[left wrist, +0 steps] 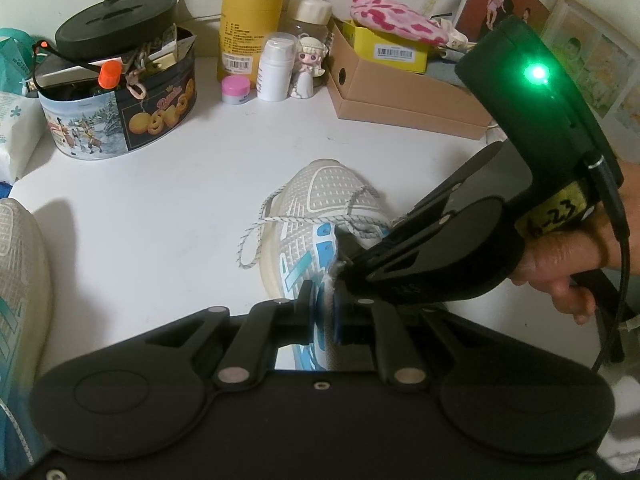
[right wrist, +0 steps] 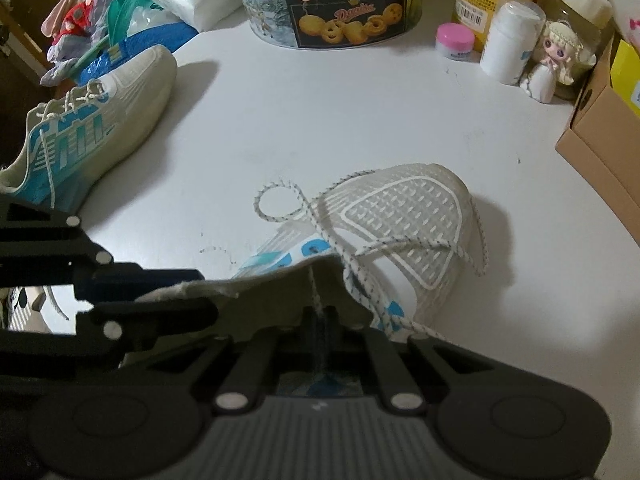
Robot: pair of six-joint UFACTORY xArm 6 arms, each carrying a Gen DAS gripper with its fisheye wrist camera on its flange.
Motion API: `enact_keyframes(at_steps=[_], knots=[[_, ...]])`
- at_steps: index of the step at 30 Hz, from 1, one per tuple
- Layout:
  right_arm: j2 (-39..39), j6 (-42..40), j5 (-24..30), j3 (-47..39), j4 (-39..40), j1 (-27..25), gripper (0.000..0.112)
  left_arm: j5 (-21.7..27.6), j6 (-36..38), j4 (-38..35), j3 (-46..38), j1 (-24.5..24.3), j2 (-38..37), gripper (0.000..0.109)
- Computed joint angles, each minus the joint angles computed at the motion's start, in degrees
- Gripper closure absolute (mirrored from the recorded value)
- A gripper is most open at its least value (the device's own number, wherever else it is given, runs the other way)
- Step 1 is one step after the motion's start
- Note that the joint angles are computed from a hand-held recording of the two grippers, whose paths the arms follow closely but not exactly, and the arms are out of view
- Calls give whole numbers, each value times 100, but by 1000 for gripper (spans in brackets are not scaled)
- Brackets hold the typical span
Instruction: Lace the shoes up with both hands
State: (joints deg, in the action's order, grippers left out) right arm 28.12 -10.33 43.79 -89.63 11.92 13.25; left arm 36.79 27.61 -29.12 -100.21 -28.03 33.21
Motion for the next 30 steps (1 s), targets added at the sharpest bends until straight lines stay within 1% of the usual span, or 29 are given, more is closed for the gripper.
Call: enact_keyframes(at_steps=[15, 24, 30], knots=[[-128, 260, -328, 270, 95, -8, 110, 76, -32, 39, -74, 12, 35, 101], [-147, 401, -260, 269, 116, -25, 110, 138, -67, 79, -147, 11, 75, 101], [-156, 465, -325, 311, 195, -37, 110, 152, -52, 70, -159, 15, 82, 101]])
